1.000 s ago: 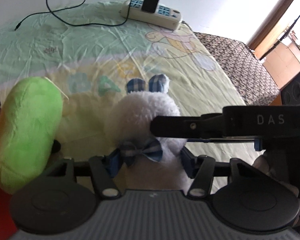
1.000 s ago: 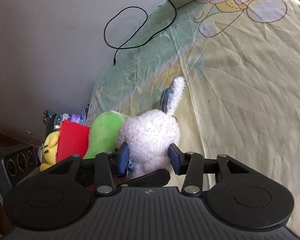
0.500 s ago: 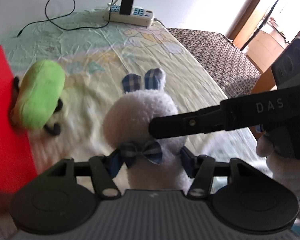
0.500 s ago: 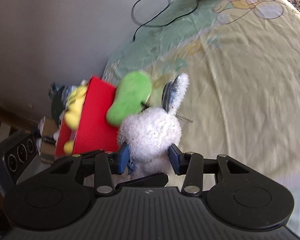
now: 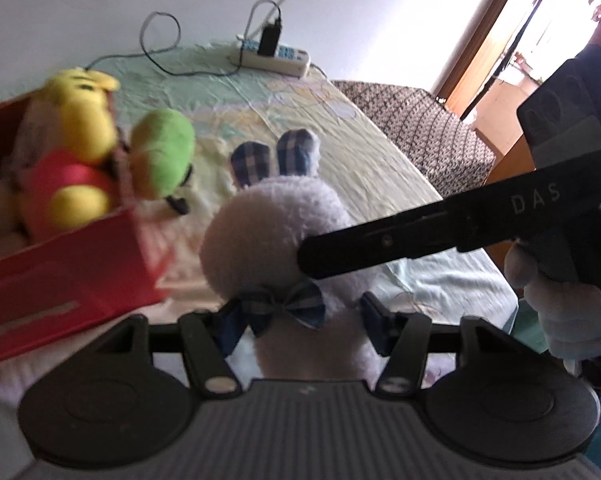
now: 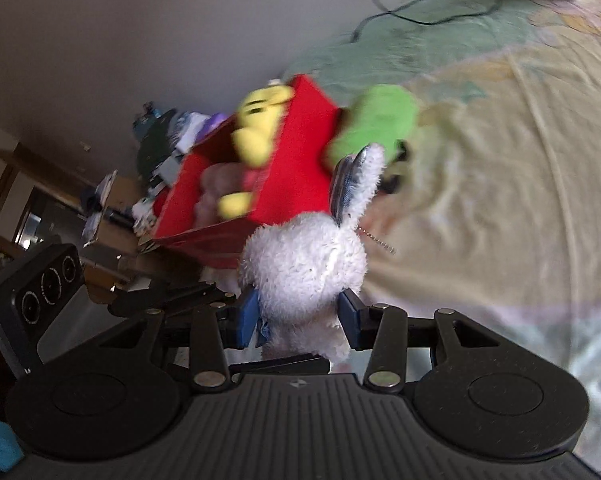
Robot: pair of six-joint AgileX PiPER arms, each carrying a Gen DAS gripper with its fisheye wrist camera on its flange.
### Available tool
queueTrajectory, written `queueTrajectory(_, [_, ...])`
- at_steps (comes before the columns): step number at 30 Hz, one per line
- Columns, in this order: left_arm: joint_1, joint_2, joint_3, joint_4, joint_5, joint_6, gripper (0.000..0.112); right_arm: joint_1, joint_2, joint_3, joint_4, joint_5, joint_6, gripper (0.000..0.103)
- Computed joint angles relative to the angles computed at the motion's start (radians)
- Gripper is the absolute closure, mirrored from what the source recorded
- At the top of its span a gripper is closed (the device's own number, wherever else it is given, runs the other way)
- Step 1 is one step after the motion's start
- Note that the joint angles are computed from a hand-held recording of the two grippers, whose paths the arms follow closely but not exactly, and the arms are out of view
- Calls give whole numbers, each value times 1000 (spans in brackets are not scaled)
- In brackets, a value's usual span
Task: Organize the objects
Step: 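Lift the white bunny with the right tool and carry it over the box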
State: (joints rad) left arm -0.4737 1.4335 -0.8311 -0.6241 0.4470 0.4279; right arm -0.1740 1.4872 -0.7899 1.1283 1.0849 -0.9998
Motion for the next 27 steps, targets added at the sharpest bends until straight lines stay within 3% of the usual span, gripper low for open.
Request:
queueTrajectory(7, [237,-194,83,-147,141,276,53,212,-67,-14,96,-116,61,57])
queueTrajectory(12, [443,-252,83,-246,264,475,53,373,-66,-82,133,-231,95,57])
queueTrajectory(18, [752,-216,-1,-359,464,707,53,544,23,-220,200,-381,89,57])
queueTrajectory(22, [841,-145,-79,-414,489,790,53,620,99,-341,184,-467,93,57])
queueTrajectory(27, [867,-9,-147,-500,483,852,53,673,205,-497,16,-551,229,57])
